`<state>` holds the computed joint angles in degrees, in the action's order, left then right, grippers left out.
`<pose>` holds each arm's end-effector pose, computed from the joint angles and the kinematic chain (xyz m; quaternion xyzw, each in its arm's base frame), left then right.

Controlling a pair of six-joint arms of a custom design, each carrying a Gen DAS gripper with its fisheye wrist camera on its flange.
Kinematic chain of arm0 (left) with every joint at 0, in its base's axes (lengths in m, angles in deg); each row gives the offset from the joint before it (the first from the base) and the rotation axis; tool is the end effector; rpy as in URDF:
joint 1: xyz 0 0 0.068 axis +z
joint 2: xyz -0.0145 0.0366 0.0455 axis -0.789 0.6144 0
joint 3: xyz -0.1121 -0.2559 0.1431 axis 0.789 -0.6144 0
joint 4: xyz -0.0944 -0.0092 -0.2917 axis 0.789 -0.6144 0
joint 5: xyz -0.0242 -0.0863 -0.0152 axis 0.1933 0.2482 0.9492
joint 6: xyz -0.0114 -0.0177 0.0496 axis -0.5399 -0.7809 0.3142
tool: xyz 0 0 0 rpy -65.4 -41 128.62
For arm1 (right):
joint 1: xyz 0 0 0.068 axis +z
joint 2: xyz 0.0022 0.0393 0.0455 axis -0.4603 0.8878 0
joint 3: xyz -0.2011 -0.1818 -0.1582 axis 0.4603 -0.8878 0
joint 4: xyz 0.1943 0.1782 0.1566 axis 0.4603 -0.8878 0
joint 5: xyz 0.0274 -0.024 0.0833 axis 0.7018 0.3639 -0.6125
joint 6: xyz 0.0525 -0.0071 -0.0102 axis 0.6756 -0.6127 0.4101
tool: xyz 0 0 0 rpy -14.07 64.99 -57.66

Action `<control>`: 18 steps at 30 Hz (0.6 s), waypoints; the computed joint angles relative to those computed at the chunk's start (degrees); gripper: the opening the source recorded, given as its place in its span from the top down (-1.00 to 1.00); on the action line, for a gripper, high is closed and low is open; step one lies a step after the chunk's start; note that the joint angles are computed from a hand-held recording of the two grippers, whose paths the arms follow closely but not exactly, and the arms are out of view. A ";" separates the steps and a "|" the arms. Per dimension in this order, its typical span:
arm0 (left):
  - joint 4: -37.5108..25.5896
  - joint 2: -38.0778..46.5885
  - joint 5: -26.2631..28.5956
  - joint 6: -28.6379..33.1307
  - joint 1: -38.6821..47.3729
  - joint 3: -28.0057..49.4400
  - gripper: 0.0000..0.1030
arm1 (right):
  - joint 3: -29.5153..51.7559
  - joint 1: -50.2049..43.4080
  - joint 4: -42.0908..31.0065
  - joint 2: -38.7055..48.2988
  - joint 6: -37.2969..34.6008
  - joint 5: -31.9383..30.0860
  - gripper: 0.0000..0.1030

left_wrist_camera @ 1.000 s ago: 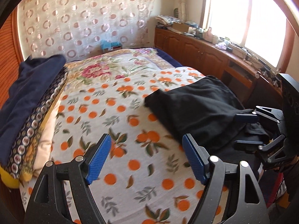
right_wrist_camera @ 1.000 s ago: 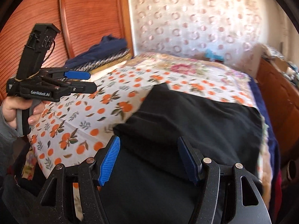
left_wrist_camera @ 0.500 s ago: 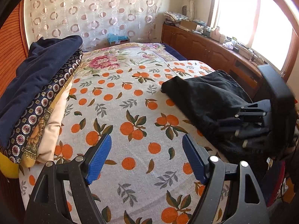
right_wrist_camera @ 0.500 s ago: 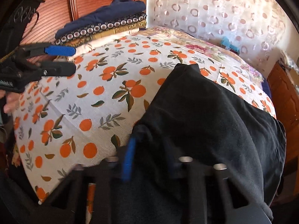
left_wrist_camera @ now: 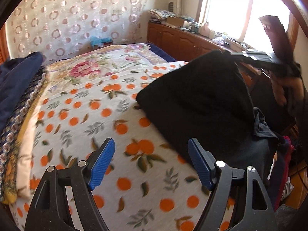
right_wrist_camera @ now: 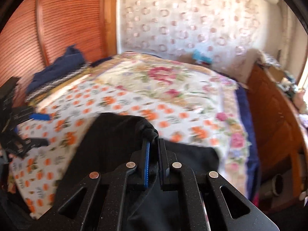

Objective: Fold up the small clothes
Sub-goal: 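Carry the folded shirt with the right tool and lay it on the bed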

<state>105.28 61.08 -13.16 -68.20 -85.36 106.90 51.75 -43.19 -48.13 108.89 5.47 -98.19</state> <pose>0.2142 -0.1330 0.0897 0.0681 0.9256 -0.0925 0.3606 0.2813 -0.0561 0.2029 -0.3563 0.8256 0.1111 0.4232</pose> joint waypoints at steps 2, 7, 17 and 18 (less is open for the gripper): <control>0.29 2.11 0.92 0.45 0.09 1.86 -0.53 | 3.67 0.25 2.18 4.29 2.14 2.38 0.86; 1.12 8.14 3.39 1.33 0.05 6.53 -0.53 | 10.89 3.87 5.53 14.94 6.41 9.04 0.86; 0.53 15.53 3.77 1.65 -1.67 12.33 -0.53 | 15.01 6.19 6.98 21.03 10.09 10.97 0.75; 0.46 16.13 3.76 1.57 -1.92 12.60 -0.53 | 13.56 5.31 8.14 20.24 10.09 10.78 0.58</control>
<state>105.75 77.21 -9.40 -66.63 -87.28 119.50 65.31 -37.87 -39.98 129.13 15.56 -87.40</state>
